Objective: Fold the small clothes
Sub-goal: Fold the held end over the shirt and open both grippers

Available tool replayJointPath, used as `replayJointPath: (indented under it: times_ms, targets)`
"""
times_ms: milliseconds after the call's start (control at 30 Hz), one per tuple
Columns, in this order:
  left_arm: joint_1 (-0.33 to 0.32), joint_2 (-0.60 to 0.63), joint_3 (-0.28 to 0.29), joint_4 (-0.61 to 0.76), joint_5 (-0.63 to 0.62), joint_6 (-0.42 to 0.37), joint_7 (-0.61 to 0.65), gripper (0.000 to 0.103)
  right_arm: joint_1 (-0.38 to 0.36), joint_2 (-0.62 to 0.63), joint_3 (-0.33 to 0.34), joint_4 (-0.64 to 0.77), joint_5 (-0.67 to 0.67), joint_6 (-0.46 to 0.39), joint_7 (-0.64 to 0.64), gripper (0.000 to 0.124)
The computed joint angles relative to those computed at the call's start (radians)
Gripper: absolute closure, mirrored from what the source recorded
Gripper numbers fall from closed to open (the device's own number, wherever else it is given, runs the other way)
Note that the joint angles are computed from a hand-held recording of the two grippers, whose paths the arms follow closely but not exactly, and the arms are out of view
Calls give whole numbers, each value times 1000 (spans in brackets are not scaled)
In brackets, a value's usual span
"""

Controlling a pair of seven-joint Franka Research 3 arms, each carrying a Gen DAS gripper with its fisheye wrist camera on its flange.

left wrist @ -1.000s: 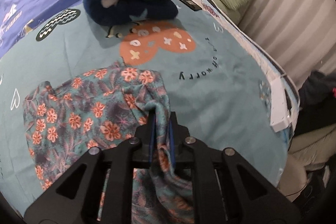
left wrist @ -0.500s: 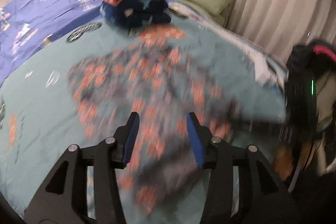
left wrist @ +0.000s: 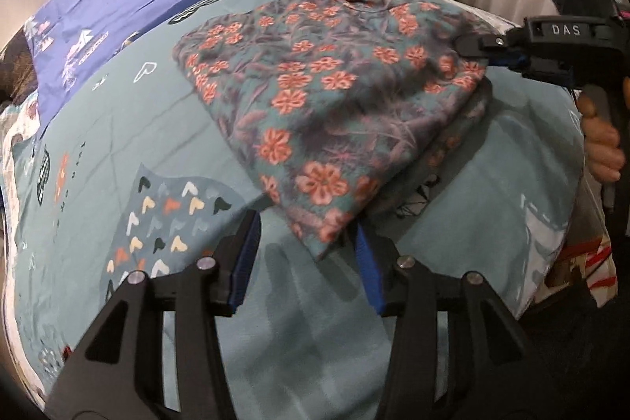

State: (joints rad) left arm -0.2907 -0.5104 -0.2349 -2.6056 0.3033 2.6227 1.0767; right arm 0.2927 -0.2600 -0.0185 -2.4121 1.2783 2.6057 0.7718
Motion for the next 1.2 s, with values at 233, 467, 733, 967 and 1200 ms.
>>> replayJointPath:
  times_ms: [233, 467, 733, 967, 1200]
  targets:
    - [63, -88, -28, -61, 10, 135, -137, 95, 16, -65, -19, -3, 81, -32, -45, 117]
    - [-44, -142, 98, -160, -85, 146, -87, 97, -25, -60, -1, -47, -6, -83, 43, 117]
    - [-144, -212, 224, -204, -234, 203, 87, 97, -26, -77, -20, -40, -81, -46, 12, 77]
    - [-95, -53, 243, -61, -260, 339, 175, 96, -46, 128, -34, 215, -123, -120, -3, 71]
    - [-166, 216, 289, 135, -411, 323, 347, 90, -119, 430, 32, 550, -222, -234, 86, 71]
